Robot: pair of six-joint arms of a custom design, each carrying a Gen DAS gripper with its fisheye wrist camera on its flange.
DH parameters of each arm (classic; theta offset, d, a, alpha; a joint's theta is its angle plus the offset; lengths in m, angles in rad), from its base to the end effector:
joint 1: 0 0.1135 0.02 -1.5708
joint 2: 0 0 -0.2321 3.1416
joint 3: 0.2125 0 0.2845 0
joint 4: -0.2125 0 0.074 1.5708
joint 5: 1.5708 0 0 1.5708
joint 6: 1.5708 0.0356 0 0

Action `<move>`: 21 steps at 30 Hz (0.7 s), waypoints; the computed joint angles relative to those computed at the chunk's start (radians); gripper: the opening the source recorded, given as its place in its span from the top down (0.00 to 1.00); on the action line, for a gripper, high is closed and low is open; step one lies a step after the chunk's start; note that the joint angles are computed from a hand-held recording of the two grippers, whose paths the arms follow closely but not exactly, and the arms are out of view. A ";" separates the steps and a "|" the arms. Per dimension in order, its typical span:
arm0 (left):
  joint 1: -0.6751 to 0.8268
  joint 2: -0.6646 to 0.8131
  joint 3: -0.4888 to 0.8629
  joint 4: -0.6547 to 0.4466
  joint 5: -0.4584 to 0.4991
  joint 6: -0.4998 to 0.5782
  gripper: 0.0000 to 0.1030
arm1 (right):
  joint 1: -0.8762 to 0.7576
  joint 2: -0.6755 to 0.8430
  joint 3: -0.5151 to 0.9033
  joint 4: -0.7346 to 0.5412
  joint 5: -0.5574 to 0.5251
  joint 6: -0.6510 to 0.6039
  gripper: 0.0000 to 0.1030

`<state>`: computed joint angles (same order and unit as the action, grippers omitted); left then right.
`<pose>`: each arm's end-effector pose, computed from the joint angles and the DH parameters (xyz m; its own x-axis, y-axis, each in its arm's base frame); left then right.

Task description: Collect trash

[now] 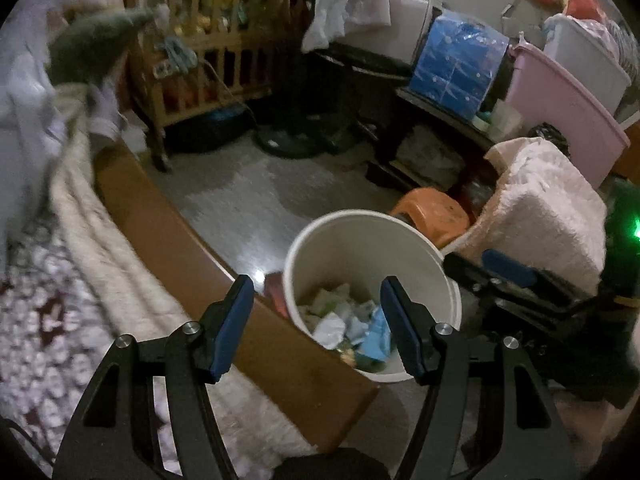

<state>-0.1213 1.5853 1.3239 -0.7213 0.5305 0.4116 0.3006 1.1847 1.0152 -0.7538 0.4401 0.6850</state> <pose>0.3607 -0.0621 0.2446 -0.6037 0.4212 -0.6769 0.6814 0.7133 -0.1639 0.2728 0.0687 0.2560 -0.6042 0.4120 -0.6821 0.4646 0.8775 0.1185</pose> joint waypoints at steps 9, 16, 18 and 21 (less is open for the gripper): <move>0.111 -0.155 -0.066 0.019 0.077 0.016 0.37 | 0.165 0.003 0.119 -0.111 0.203 0.064 0.42; 0.189 -0.250 -0.112 0.048 0.136 0.017 0.37 | 0.268 0.033 0.214 -0.201 0.315 0.115 0.41; 0.208 -0.263 -0.114 0.057 0.150 0.012 0.37 | 0.290 0.030 0.228 -0.220 0.338 0.124 0.40; 0.234 -0.278 -0.118 0.065 0.166 0.011 0.37 | 0.322 0.049 0.268 -0.248 0.374 0.132 0.37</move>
